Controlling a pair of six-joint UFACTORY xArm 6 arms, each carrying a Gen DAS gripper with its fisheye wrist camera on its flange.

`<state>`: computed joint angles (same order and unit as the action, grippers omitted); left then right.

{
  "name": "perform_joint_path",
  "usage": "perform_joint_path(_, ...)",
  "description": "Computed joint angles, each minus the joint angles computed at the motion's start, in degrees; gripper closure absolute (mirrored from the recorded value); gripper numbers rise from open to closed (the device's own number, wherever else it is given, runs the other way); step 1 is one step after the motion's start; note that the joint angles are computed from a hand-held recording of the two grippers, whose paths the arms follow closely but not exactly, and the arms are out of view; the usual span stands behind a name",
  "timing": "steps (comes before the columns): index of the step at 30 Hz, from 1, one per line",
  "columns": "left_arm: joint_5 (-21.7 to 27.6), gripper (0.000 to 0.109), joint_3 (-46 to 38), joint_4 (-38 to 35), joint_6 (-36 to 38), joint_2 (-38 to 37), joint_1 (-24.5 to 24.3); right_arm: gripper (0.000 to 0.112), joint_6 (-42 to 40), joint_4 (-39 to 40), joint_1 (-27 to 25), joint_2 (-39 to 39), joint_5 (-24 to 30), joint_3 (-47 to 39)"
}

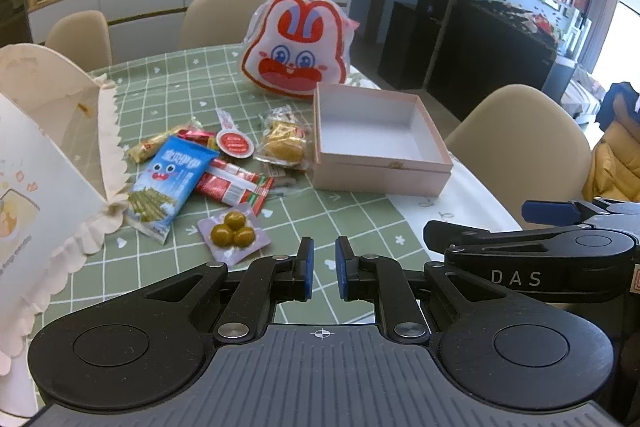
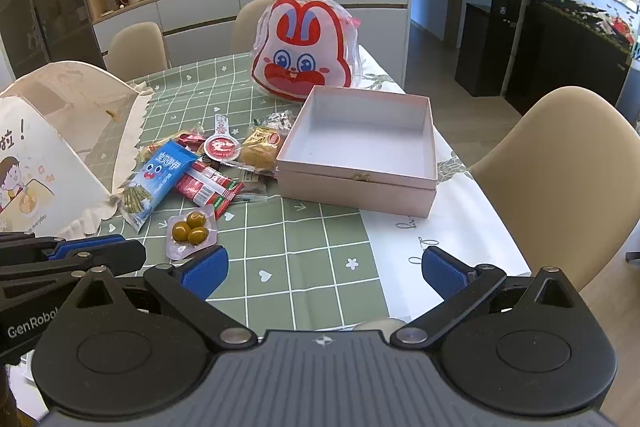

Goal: Organize snacks

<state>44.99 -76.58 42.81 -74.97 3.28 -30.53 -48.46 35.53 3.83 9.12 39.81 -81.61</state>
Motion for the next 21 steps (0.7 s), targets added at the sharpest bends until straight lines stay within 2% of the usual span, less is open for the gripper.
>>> perform_joint_path(21,0.02,0.093,-0.18,-3.40,0.98,0.25,0.53,0.009,1.08,-2.24,0.35,0.76,1.17,-0.44)
